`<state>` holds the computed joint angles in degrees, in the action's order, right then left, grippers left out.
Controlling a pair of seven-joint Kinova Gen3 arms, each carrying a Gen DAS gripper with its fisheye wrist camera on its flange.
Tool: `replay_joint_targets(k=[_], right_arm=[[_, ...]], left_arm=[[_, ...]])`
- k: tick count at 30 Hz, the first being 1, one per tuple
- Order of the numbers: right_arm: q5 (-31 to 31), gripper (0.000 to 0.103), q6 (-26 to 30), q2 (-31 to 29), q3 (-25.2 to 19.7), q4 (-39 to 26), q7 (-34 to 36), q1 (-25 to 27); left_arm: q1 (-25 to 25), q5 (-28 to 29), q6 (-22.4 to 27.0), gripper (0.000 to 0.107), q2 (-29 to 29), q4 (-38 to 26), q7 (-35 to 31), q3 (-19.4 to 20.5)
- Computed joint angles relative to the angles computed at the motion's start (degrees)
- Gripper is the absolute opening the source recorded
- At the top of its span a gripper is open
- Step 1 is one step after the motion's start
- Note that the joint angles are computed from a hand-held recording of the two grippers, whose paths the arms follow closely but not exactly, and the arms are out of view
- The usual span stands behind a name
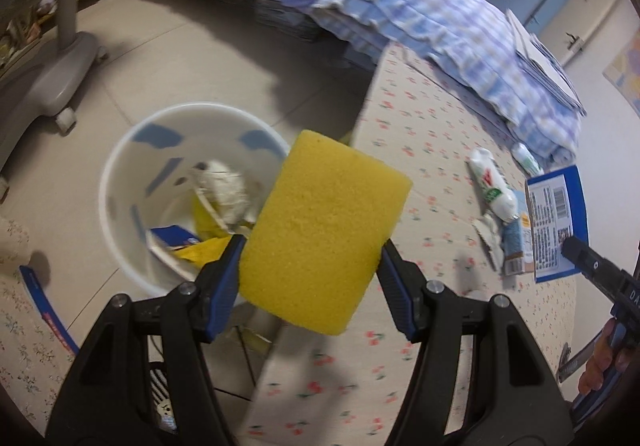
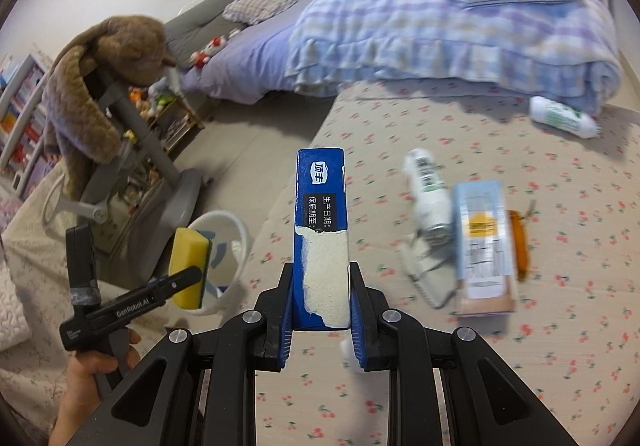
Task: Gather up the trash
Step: 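Drop the yellow sponge into the wastebasket with the left tool while the right tool carries the carton, then lower the blue carton over the wastebasket and open the right tool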
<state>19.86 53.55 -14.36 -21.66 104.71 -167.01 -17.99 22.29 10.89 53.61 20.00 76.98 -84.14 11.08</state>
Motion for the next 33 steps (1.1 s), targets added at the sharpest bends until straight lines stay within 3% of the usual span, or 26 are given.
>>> replay_joint_targets(k=[8, 10, 14, 19, 23, 33], right_arm=[[0.6, 0.024, -5.54, 5.71, 1.17, -1.44, 0.88, -3.3], [0.92, 0.024, -6.72, 7.3, 1.85, -2.05, 1.14, -4.41], [1.36, 0.024, -8.91, 10.13, 3.56, -3.15, 1.65, -6.64], [1.09, 0.024, -10.8, 14.09, 6.26, -5.11, 4.17, -9.0], [-0.36, 0.024, -13.18, 17.21, 8.46, -6.69, 6.76, -10.33], [-7.19, 0.025, -15.27, 24.08, 12.47, -11.38, 15.94, -11.86]], left_arm=[[-3.8, 1.58, -1.63, 0.065, -0.89, 1.61, -1.1, -1.04], [-3.34, -0.02, -2.0, 0.068, -1.09, 1.59, 0.38, -1.9], [-0.94, -6.86, -0.69, 0.087, -0.92, 0.45, 5.06, -4.0], [0.95, -14.55, 1.63, 0.096, -0.45, 0.12, 8.35, -5.31], [1.12, -18.72, 3.29, 0.097, -0.18, -0.1, 8.57, -5.8], [-0.53, -18.53, 5.72, 0.1, 0.7, -1.91, 9.39, -5.72]])
